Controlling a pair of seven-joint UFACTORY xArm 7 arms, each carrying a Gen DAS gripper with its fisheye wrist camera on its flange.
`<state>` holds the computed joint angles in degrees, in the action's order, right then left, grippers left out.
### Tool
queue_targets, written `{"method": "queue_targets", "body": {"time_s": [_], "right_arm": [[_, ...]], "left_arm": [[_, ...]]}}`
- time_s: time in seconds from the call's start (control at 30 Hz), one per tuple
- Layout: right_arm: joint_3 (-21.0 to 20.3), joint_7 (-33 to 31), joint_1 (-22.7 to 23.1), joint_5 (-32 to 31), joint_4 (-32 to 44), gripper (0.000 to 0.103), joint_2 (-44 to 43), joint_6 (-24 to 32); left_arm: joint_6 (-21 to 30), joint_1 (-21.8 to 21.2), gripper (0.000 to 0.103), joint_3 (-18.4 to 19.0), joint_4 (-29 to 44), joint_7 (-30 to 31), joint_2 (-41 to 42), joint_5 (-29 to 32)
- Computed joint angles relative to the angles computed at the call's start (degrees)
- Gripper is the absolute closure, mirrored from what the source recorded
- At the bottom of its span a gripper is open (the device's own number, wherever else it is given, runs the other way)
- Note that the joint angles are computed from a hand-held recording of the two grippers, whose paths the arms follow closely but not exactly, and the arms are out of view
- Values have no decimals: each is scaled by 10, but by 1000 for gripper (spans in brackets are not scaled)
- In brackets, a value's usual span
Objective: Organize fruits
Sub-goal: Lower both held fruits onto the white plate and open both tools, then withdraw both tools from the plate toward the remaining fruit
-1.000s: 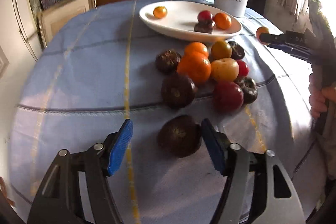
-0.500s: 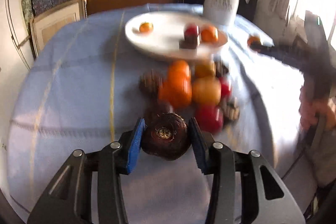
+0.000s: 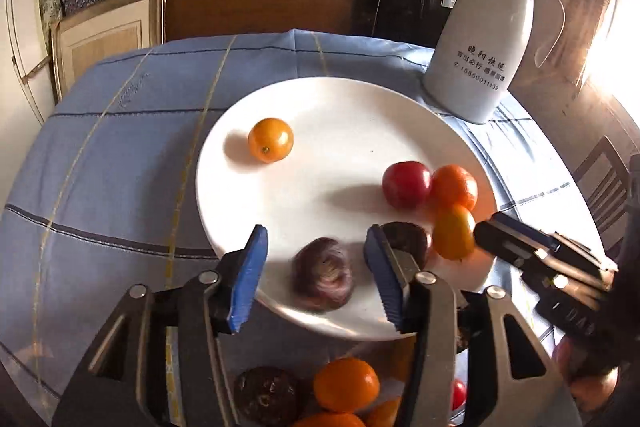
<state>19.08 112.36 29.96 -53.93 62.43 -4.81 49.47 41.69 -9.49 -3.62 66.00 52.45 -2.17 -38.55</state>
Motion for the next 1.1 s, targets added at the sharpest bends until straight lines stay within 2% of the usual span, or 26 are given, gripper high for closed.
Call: {"method": "queue_targets", "body": {"time_s": [0.03,0.07,0.1,0.17,0.27,0.3,0.47,0.6,0.73,1.1], "right_arm": [[0,7,0,-3,-4,65,-4,0],[2,17,0,-8,-7,65,-10,1],[5,22,0,-11,-8,65,-12,5],[14,27,4,-12,-7,58,-15,21],[32,36,20,-16,1,46,-11,62],[37,40,26,-16,4,44,-8,72],[44,65,51,-10,2,32,-7,88],[52,93,66,-10,-7,31,-19,111],[54,112,66,-4,-21,31,-32,105],[57,109,62,1,-17,29,-27,99]], "left_arm": [[-1,2,51,2,-4,8,-4,-6],[-7,4,44,5,-14,17,-14,-14],[-16,4,28,7,-20,22,-20,-20],[-37,6,13,15,-40,40,-39,-40],[-53,10,12,38,-83,76,-79,-61],[-51,12,11,46,-94,80,-89,-62],[-63,28,7,69,-146,65,-120,-27],[-49,29,7,92,-179,80,-155,-23],[-45,24,6,106,-222,109,-197,-6],[-94,-12,5,110,-265,141,-215,26]]}}
